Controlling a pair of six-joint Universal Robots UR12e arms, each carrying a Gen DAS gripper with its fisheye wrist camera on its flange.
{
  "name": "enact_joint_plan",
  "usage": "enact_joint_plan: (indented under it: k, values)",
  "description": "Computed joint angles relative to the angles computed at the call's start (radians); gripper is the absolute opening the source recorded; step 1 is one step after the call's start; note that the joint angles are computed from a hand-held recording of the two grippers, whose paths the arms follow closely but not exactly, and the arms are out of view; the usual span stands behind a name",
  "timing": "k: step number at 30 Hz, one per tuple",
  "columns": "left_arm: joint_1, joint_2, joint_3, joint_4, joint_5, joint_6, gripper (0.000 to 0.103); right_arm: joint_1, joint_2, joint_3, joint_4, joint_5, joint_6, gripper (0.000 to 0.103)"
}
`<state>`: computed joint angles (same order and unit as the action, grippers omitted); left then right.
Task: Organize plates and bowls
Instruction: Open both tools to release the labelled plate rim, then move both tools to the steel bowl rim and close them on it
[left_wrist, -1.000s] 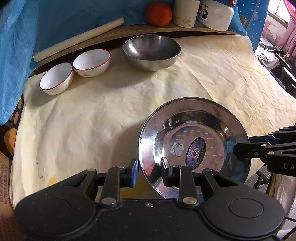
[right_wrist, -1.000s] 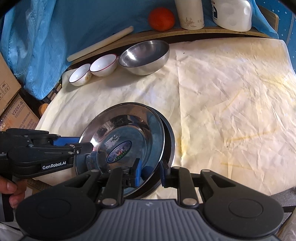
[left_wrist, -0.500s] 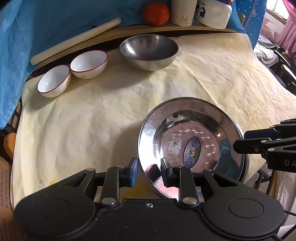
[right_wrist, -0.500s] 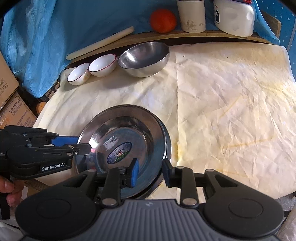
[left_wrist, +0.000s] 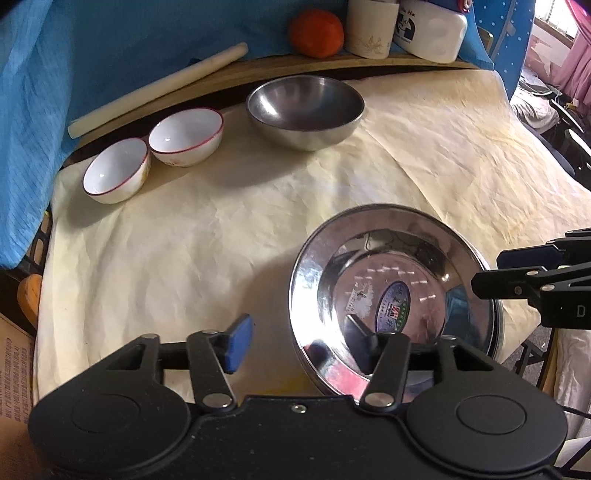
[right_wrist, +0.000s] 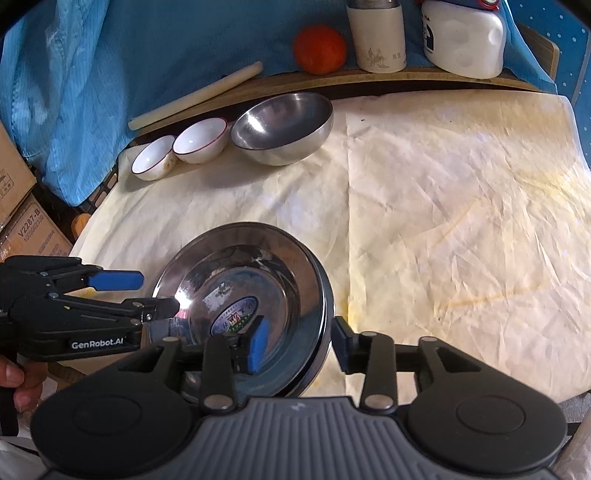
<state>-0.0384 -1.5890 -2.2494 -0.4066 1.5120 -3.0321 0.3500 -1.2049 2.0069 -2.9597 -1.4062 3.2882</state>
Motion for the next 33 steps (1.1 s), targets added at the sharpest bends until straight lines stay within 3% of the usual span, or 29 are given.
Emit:
enact_joint_plan:
  k: [16,26,33]
  values:
    - [-0.003,-0.021,0.023,0.04,0.062,-0.086,0.087,-0.019,0.012,-0.024,-0.012,0.014,-0.028,0.088]
    - [0.002,-0.072,0.06,0.115,0.08,-0.176,0.102,-0.03,0.035,-0.065,0.004,-0.01,-0.064,0.101]
    - [0.005,-0.122,0.098,0.179,0.08,-0.279,0.102,-0.038,0.065,-0.107,0.008,-0.026,-0.108,0.103]
